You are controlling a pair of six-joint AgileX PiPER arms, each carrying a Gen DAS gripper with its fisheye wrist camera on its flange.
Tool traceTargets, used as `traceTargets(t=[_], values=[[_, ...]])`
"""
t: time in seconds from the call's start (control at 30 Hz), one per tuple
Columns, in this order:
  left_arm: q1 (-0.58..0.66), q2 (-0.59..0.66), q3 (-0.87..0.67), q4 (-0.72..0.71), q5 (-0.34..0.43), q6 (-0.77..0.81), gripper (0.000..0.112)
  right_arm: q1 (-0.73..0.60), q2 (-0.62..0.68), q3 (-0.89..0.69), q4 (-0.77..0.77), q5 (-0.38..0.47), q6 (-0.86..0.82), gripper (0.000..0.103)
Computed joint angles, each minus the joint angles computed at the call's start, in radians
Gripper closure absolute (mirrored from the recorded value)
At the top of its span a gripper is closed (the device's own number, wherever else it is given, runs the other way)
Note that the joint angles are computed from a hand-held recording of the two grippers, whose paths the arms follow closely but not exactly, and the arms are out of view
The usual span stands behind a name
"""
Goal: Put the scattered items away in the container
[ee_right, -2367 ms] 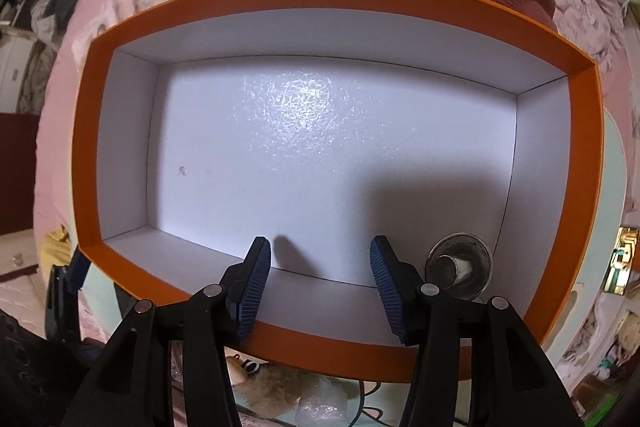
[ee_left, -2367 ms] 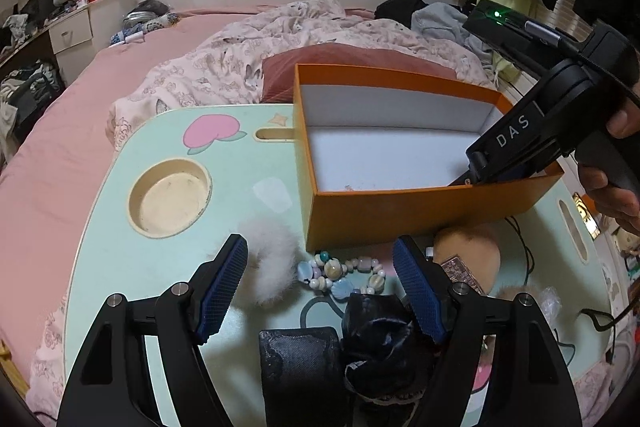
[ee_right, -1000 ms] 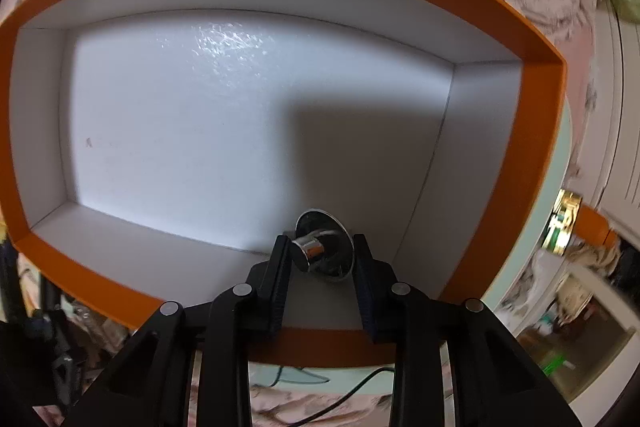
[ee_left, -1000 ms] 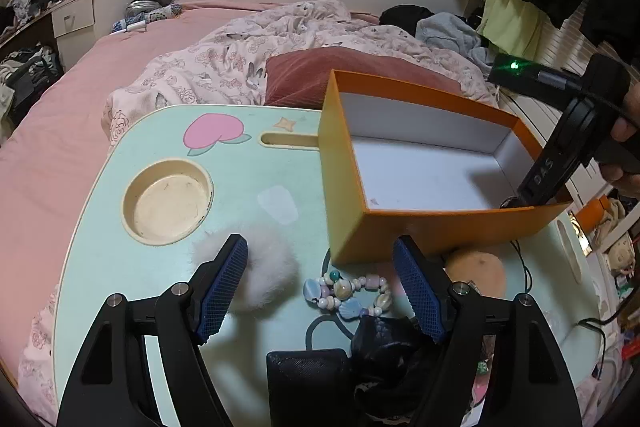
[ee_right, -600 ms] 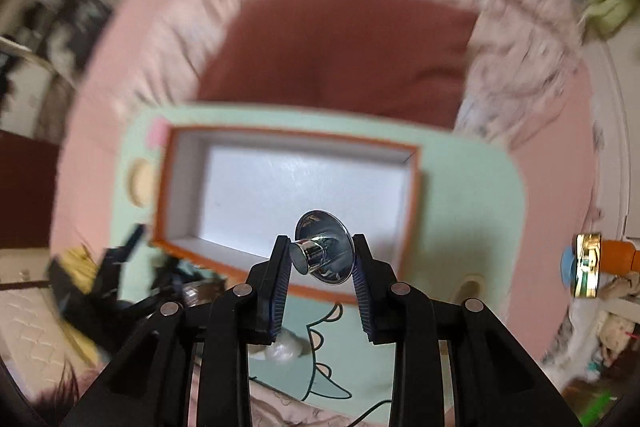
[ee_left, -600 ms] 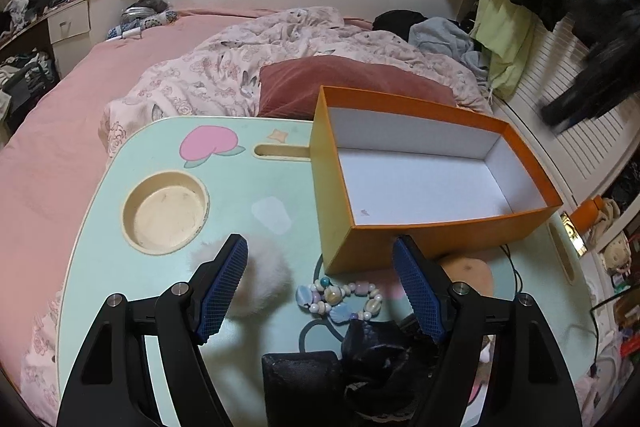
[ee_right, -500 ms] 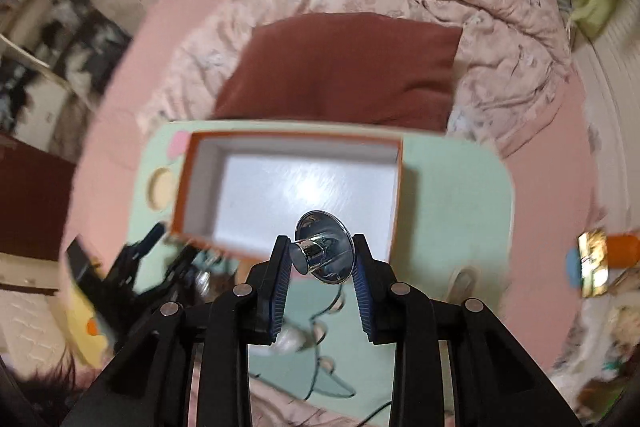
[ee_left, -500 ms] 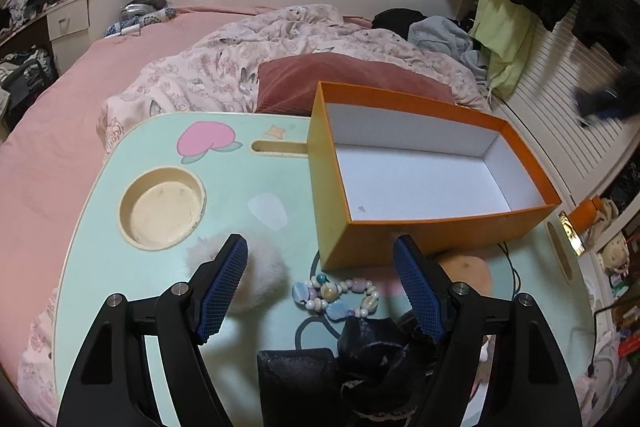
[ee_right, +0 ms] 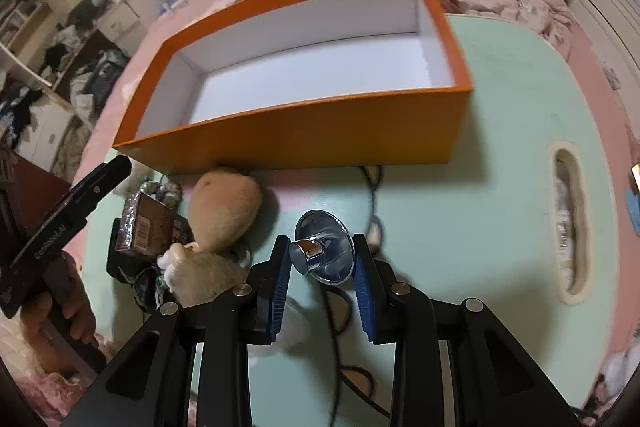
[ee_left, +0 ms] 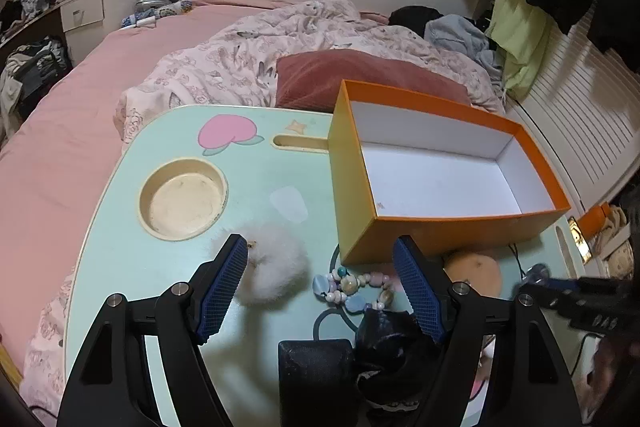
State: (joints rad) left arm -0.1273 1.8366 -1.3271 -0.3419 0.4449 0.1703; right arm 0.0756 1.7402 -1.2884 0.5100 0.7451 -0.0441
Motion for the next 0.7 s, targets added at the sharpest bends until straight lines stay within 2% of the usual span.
traceTargets(t=[0.1, 0.17, 0.33, 0.47, 0.63, 0.7], values=[[0.011, -0.006, -0.004, -0.061, 0.019, 0.051, 0.037, 0.001, -0.012, 0.047, 0.064, -0.072, -0.084, 0.073], [0.020, -0.013, 0.000, -0.111, 0.023, 0.097, 0.037, -0.016, -0.036, 0.086, 0.143, -0.099, -0.157, 0.068], [0.057, 0.002, -0.033, -0.246, 0.069, 0.195, 0.037, -0.095, -0.094, 0.174, 0.328, -0.137, -0.329, 0.067], [0.065, 0.021, -0.066, -0.226, 0.075, 0.161, 0.037, -0.171, -0.150, 0.249, 0.468, -0.190, -0.450, 0.067], [0.067, 0.044, -0.096, -0.236, 0.095, 0.161, 0.037, -0.228, -0.182, 0.260, 0.504, -0.226, -0.464, 0.067], [0.060, 0.052, -0.107, -0.227, 0.096, 0.153, 0.037, -0.254, -0.173, 0.261, 0.573, -0.246, -0.508, 0.067]])
